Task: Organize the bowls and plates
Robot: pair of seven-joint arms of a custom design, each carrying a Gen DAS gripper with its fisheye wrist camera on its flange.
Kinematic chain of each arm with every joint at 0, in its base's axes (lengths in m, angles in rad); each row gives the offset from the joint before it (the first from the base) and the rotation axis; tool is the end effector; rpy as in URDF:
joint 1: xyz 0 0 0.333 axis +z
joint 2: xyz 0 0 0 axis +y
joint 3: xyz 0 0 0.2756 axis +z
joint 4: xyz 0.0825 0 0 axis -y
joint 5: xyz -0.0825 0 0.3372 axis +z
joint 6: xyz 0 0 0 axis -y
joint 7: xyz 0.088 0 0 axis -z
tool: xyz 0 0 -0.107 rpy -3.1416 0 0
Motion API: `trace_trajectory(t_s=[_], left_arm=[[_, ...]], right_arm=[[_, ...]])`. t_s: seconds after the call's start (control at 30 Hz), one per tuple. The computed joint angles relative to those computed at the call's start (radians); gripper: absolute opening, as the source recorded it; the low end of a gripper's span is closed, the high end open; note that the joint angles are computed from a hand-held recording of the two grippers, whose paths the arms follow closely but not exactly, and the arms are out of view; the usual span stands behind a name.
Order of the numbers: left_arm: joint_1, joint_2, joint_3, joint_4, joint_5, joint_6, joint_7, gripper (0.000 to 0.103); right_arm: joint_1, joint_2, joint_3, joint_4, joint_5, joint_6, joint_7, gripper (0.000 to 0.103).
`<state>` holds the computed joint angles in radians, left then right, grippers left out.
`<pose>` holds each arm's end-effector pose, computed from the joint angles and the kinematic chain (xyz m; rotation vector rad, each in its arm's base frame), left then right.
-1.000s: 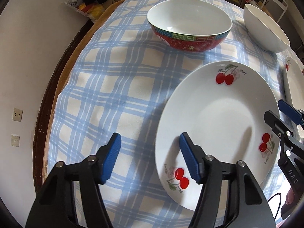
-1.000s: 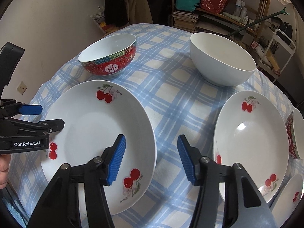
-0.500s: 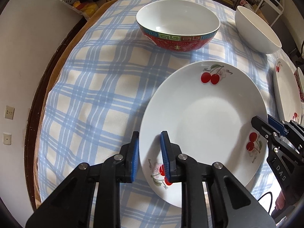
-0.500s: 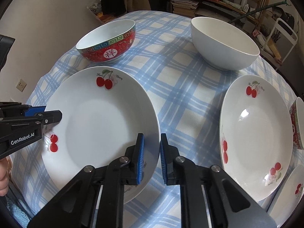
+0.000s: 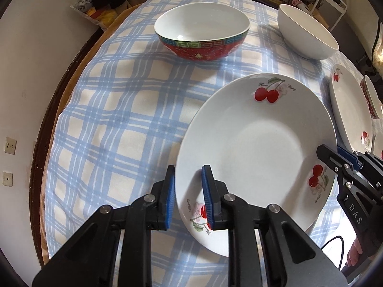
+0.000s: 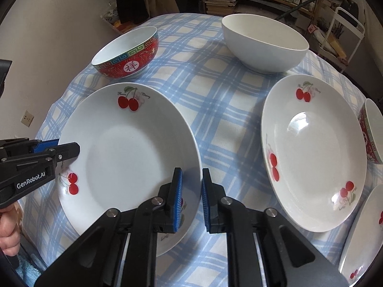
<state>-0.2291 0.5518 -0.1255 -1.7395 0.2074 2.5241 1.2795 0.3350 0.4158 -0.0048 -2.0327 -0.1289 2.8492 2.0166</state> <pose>0.5957 -0.2138 0.2825 -1.8795 2.2797 -0.2675 0.5541 0.1973 0.2806 -1.9682 1.9660 -0.3004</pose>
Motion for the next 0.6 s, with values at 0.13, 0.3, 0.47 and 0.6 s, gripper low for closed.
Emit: trace_trajectory(t_s=[0.13,0.3,0.47,0.6], left_arm=[[0.001,-0.022,-0.019,-0.032,-0.022,0.009,0.011,0.021],[-0.031,-0.068,-0.010,-0.088,0.010,0.015,-0.015,0.021],[-0.026,-0.105,-0.030,-0.138,0.003,0.017,-0.005,0.021],[-0.024,-0.121,-0.043,-0.163,-0.009,0.028,0.014,0.021]], right_arm=[[0.022,-0.055,-0.036,-0.060,-0.042,0.010,0.054,0.016],[0.022,-0.111,-0.038,-0.133,-0.081,0.016,0.101,0.016],[0.004,-0.160,-0.022,-0.201,-0.089,0.023,0.124,0.016],[-0.011,-0.188,-0.012,-0.241,-0.084,0.023,0.139,0.016]])
